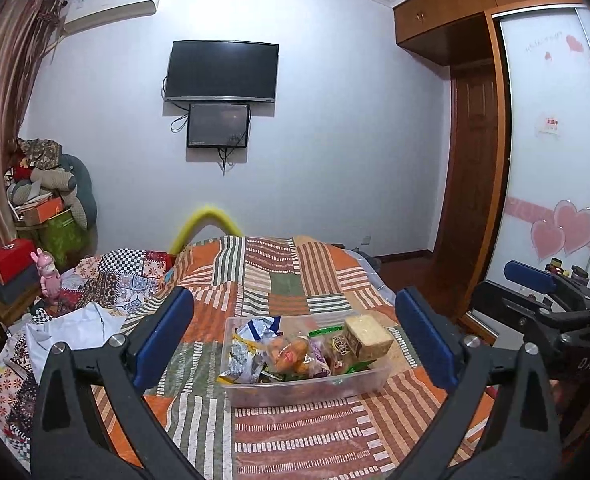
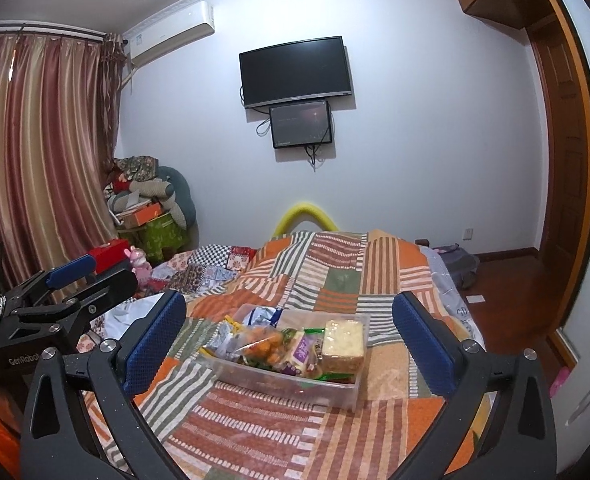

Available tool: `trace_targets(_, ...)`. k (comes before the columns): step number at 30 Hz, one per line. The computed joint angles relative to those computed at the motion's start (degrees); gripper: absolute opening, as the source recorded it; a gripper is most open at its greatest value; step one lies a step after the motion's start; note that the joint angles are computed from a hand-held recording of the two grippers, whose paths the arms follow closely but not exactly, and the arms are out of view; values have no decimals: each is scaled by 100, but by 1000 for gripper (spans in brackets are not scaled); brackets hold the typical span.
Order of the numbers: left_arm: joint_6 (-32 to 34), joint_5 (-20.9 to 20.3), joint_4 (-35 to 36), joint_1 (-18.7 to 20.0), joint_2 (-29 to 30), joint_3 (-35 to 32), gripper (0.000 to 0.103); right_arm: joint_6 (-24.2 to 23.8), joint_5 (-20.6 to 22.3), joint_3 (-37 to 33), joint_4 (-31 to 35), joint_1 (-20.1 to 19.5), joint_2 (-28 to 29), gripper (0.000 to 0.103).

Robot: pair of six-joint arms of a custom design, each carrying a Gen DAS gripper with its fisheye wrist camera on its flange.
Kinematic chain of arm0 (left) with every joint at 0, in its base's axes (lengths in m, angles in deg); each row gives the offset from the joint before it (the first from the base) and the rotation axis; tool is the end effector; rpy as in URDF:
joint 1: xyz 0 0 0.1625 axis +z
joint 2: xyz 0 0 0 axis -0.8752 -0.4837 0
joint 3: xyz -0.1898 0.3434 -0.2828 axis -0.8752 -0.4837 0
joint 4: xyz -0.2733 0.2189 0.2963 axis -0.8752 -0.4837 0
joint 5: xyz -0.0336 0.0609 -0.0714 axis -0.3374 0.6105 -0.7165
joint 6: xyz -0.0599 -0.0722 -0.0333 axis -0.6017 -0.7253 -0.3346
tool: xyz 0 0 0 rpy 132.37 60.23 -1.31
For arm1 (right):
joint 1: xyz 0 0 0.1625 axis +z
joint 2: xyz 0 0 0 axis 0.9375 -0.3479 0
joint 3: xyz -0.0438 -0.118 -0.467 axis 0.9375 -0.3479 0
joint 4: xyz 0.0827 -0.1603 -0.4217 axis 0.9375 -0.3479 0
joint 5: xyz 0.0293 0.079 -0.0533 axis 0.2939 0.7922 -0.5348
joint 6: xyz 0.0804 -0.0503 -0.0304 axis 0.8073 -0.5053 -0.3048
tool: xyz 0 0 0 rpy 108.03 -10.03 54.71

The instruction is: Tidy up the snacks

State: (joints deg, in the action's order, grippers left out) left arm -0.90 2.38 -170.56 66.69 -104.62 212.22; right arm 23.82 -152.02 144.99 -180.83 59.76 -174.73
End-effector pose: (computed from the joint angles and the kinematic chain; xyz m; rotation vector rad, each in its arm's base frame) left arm -0.4433 -0.2672 0.2027 0.9308 2.1842 -1.4171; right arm 0.2715 -0.2232 0.3877 0.6863 -2.1637 1.4654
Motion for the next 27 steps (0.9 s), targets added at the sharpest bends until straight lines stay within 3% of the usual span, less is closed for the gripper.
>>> trace_targets(27,-5,-82,6,33,1,-9,102,96,-92,32,176,16,-140,103)
